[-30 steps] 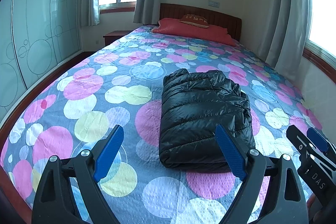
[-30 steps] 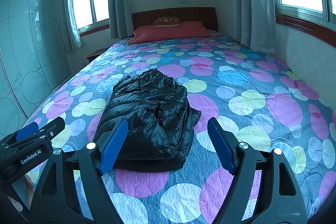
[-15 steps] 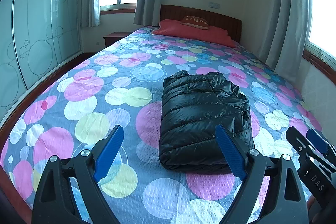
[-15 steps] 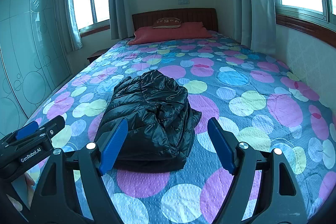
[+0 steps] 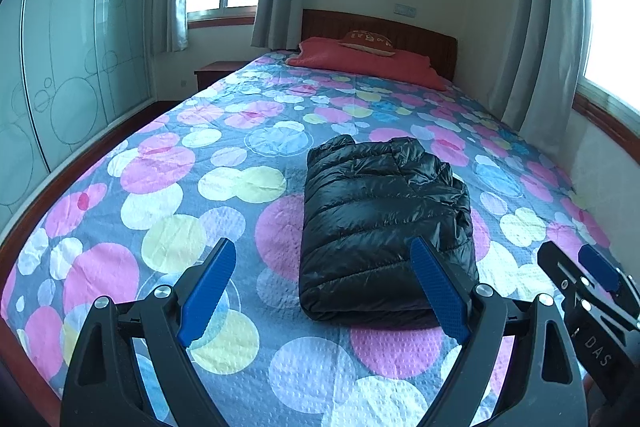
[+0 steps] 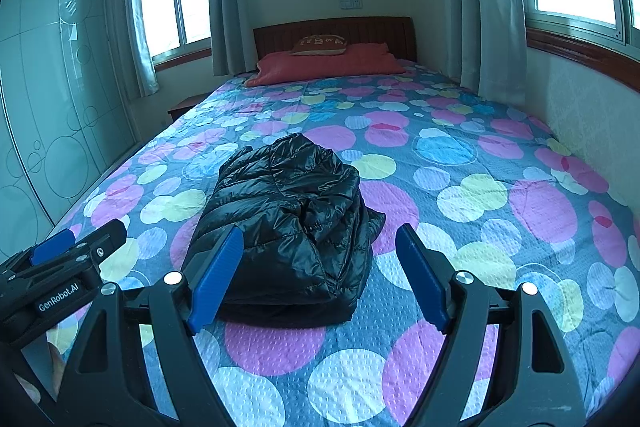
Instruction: Fold large clothes
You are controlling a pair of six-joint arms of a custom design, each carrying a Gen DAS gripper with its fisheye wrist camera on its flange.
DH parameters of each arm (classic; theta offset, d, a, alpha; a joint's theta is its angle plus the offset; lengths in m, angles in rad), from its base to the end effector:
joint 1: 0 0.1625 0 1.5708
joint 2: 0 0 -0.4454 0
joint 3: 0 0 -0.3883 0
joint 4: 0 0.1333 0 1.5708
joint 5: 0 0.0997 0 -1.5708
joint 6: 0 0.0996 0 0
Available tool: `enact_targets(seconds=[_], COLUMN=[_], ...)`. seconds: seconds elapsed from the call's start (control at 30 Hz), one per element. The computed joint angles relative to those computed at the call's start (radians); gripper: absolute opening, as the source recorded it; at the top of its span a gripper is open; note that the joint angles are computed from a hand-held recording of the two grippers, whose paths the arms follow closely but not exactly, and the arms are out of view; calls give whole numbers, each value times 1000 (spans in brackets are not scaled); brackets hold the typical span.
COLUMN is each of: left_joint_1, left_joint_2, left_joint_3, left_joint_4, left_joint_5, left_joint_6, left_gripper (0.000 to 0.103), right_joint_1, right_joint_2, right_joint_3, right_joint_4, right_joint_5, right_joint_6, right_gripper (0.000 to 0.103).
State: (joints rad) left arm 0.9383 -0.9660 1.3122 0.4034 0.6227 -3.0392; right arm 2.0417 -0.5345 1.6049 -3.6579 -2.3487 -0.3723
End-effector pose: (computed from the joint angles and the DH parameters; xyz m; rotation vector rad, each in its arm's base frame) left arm -0.1779 -0.6050 0.2846 0.3247 2.1828 -1.1944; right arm 0.3661 -0.5793 0.0961 0.4291 -2.1490 1.2321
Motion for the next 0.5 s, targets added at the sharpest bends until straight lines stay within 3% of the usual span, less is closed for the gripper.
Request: enact_targets(seconds=[0.43,0.5], left_joint_1=[8,5], left_joint_2=[-10,3], left_joint_3=[-3,-14], left_joint_4=[-14,0], left_joint_5=[30,-12], left_joint_6=[6,-3], left_gripper=[89,89], right_joint_1=[0,0], right_joint_2=[9,10], right_joint_3=[-21,-22], right_joint_4=[16,18], right_joint_5=[1,1], right_joint_6=[3,4], right_gripper=[79,79])
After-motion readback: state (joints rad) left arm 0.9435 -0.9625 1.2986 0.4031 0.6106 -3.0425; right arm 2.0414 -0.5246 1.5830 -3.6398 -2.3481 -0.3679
